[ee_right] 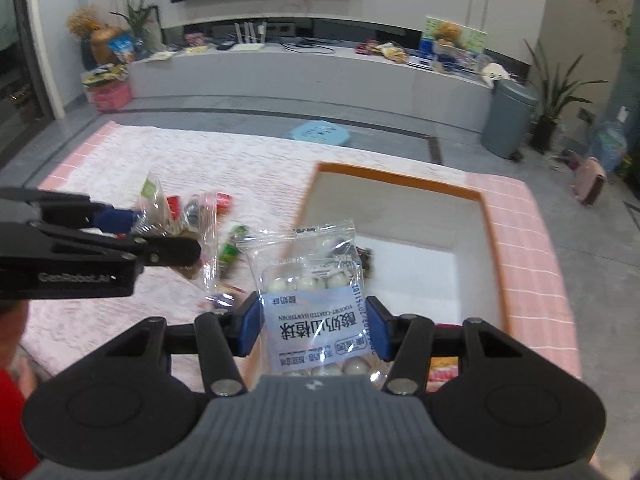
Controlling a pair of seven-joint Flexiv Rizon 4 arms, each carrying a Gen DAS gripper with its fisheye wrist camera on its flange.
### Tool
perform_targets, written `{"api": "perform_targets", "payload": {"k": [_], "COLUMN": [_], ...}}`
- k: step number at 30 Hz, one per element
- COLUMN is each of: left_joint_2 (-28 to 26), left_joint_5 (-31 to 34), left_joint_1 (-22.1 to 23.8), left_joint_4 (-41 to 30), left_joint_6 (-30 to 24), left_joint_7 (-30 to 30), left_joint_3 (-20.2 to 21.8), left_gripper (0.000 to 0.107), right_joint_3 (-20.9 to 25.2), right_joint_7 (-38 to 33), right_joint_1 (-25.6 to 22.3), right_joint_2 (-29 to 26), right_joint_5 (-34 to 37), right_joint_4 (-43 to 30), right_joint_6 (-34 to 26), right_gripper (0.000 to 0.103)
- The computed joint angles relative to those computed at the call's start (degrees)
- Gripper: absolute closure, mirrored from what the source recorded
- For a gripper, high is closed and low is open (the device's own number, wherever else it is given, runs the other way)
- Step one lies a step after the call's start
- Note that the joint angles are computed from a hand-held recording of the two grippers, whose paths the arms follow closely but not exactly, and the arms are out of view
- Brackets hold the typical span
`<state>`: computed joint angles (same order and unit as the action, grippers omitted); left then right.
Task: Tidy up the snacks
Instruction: 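Carry both held packs over the orange box, then lower the packs into the box and open both grippers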
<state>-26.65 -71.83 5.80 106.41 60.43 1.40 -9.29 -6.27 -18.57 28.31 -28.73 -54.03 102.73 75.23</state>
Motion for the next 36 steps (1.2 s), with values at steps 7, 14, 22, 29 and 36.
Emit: {"api": "perform_targets", "payload": {"k": [7,14,22,29,36], "left_joint_2": [-2.3,-5.5,-9.3,-12.7,-15.5], "left_joint_5": [4.5,9.9,17.7,25.1,34.0], "left_joint_1": [-2.1,-2.7,-2.4,-1.7,-2.3], "left_joint_4": [-2.2,-4.6,-6.9,-9.4,-12.2], "left_joint_6": [0.2,2.1,6.3,7.6,8.1], "left_joint_7": [0.3,-0.2,-1.8,-4.2,-10.0], "left_joint_3": [-1.3,-3.2,-5.4,-6.8,-5.6], "left_gripper": [0.052,0.052,0.052,0.052,0.052], "right_joint_3": [0.7,1.5,1.6,1.5,2.2], "right_joint_7": [-3.1,-8.3,-16.3,-21.1,-26.1], "right_joint_1": [-2.6,-4.8,-5.2,-5.1,-5.1], "right_joint_2": [0.8,-1.3,-5.3,-7.5,-9.2], "right_joint_5": [1.9,5.1,10.5,14.3,16.9], "right_joint_4": [1.9,0.7,-2.8,-4.8,-6.9], "right_joint_6": [-2.1,-2.3,-4.4,-5.9,-7.8], "right_gripper": [0.05,0.05,0.05,0.05,0.049]}}
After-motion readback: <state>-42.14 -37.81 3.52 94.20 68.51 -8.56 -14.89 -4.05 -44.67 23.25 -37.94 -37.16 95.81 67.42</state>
